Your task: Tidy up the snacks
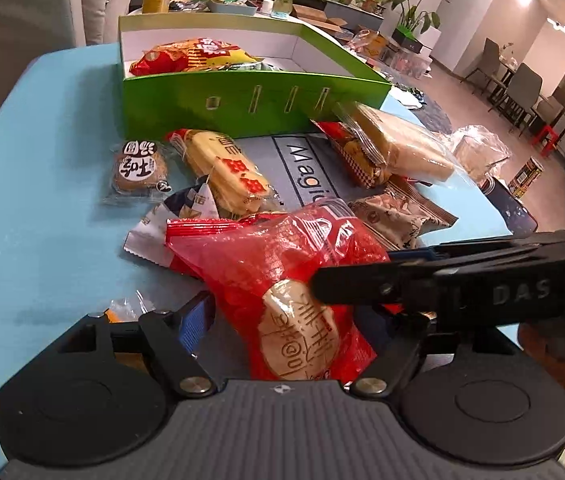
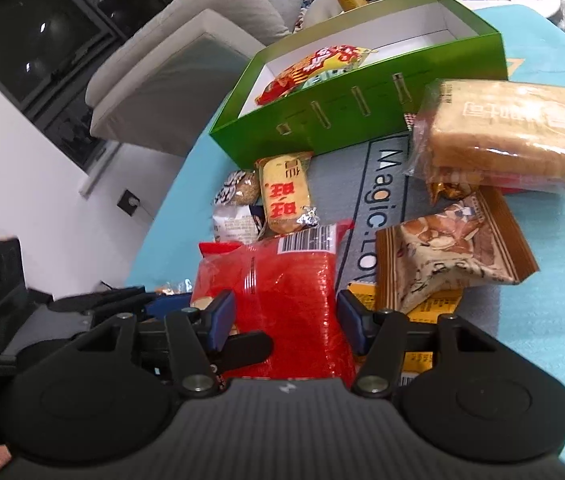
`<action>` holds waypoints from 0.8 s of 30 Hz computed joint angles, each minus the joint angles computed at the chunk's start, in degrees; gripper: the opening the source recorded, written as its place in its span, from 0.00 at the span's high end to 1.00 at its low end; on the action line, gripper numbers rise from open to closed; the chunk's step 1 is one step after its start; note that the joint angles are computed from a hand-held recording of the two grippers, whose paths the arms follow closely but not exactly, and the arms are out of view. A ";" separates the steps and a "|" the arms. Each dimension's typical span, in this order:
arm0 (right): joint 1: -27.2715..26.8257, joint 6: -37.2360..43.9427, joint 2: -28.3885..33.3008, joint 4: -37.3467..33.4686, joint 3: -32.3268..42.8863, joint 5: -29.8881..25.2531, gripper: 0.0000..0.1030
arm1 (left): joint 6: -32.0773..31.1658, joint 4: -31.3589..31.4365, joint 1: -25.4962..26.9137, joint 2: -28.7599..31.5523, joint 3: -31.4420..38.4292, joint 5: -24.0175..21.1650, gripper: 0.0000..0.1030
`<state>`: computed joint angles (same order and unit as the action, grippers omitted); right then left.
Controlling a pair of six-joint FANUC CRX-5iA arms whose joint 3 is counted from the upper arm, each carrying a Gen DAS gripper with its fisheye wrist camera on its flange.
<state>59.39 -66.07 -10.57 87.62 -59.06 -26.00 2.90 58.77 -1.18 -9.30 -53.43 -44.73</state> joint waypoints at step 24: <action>3.56 -1.09 -4.62 2.94 -0.31 -11.94 0.55 | -14.48 15.90 -8.04 -7.62 -1.80 3.22 0.50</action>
<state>62.94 -67.16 -15.20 90.56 -59.37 -37.94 -11.57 74.67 -9.22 -16.92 -55.24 -41.51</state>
